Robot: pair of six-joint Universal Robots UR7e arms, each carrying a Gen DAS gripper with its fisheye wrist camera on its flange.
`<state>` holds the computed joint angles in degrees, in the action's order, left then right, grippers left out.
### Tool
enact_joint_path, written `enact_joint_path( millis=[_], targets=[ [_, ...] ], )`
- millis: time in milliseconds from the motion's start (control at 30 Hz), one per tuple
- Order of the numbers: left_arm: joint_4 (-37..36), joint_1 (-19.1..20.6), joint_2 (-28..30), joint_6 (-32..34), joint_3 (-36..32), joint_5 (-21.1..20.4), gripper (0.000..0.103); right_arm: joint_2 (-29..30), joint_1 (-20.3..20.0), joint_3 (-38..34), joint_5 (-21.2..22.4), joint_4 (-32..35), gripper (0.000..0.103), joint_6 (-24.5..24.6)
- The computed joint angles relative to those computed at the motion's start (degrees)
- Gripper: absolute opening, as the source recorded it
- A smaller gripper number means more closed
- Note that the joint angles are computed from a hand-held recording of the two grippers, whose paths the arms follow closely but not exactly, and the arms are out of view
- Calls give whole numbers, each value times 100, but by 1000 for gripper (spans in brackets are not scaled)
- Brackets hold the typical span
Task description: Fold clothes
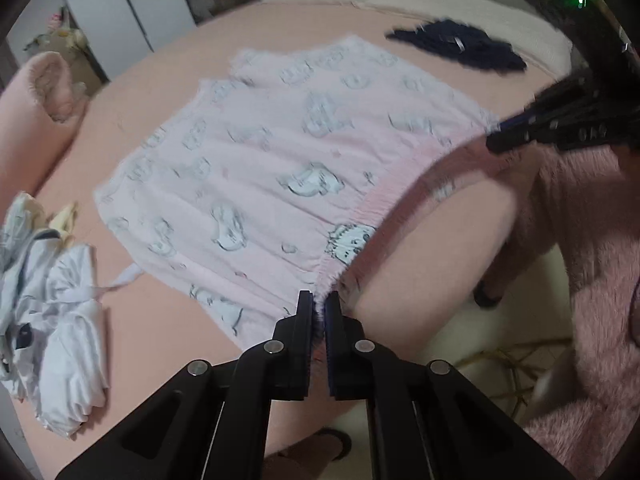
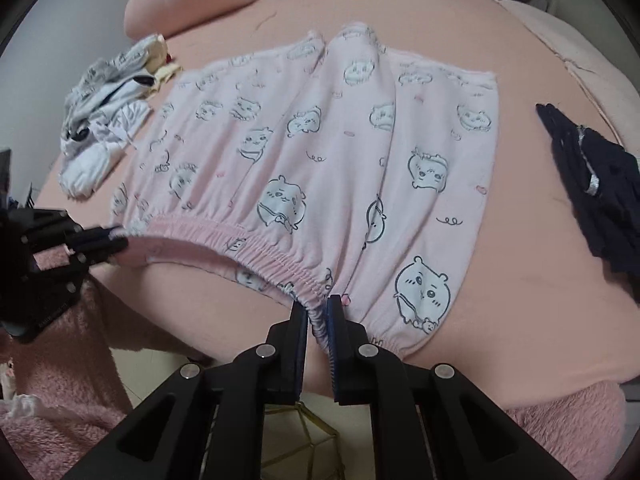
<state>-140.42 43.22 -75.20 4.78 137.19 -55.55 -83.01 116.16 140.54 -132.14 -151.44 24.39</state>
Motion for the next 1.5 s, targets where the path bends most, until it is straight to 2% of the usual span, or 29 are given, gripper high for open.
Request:
enact_joint_path(
  millis=[100,133,167,200,233,267,333,367,433,467,500,533,567,633,700,733,800,833,900,933,1000,1067,1133,1200,1233,1300,1367,1433,1500],
  targets=[
    [5,105,1,10,28,-80,10,178,-249,-91,270,581,12,-8],
    [264,89,-54,-94,-56,-135,17,196,-256,-160,305,806,13,45],
    [530,108,-140,-184,-154,-280,37,147,-182,-242,318,999,14,123],
    [782,146,-231,-262,-255,-464,52,102,-110,-325,332,1187,15,200],
    [854,177,-333,-310,-295,-598,74,61,-39,-394,326,1351,18,257],
    [780,200,-452,-331,-284,-683,76,20,41,-439,282,1441,20,272],
    [625,274,-682,-381,-292,-836,76,-88,220,-456,83,1388,35,295],
    [489,306,-789,-375,-277,-885,76,-223,251,-392,113,1199,37,256],
    [43,362,-856,-420,-229,-613,76,-527,222,-188,319,537,38,103],
    [-206,392,-861,-441,-211,-443,73,-568,205,-93,253,187,38,139],
    [-284,433,-804,-513,-227,-280,65,-547,190,-21,99,-121,38,229],
    [-265,480,-718,-616,-262,-121,49,-496,142,11,-68,-276,38,311],
    [-167,530,-594,-692,-303,8,44,-426,59,20,-251,-217,38,402],
    [167,517,-434,-592,-262,300,43,-231,-200,-68,-624,374,38,591],
    [506,478,-272,-479,-201,610,43,-40,-451,-87,-737,654,37,707],
    [741,425,-311,-543,-199,731,43,-142,-520,9,-643,438,35,651],
    [1205,322,-520,-809,-248,871,43,-443,-467,57,-841,727,35,1091],
    [1155,324,-649,-833,-263,798,43,-588,-378,55,-1068,988,35,1388],
    [497,330,-818,-591,-167,581,43,-769,-297,142,-1126,791,37,1339],
    [265,327,-779,-545,-165,502,43,-821,-341,239,-917,381,38,1051],
    [521,384,-472,-631,-325,523,43,-708,-540,292,-295,13,38,558],
    [1365,448,-349,-899,-426,863,46,-373,-584,163,-404,414,37,516],
    [1545,498,-702,-1052,-455,643,46,-479,-578,168,-382,533,37,661],
    [1518,553,-1033,-1083,-491,521,46,-759,-444,66,-659,1155,37,1161],
    [1347,602,-1162,-986,-500,479,46,-814,-359,10,-820,1295,37,1208],
    [1130,744,-1129,-923,-660,554,46,-738,-260,-210,-797,1112,38,816],
    [858,880,-820,-912,-918,818,46,-432,-180,-506,-708,861,38,326],
    [477,1044,-427,-863,-1218,1049,46,249,-154,-989,-711,417,38,-345],
    [-39,1283,28,-702,-1594,1130,45,954,-177,-1625,-739,330,38,-687]
  ],
)
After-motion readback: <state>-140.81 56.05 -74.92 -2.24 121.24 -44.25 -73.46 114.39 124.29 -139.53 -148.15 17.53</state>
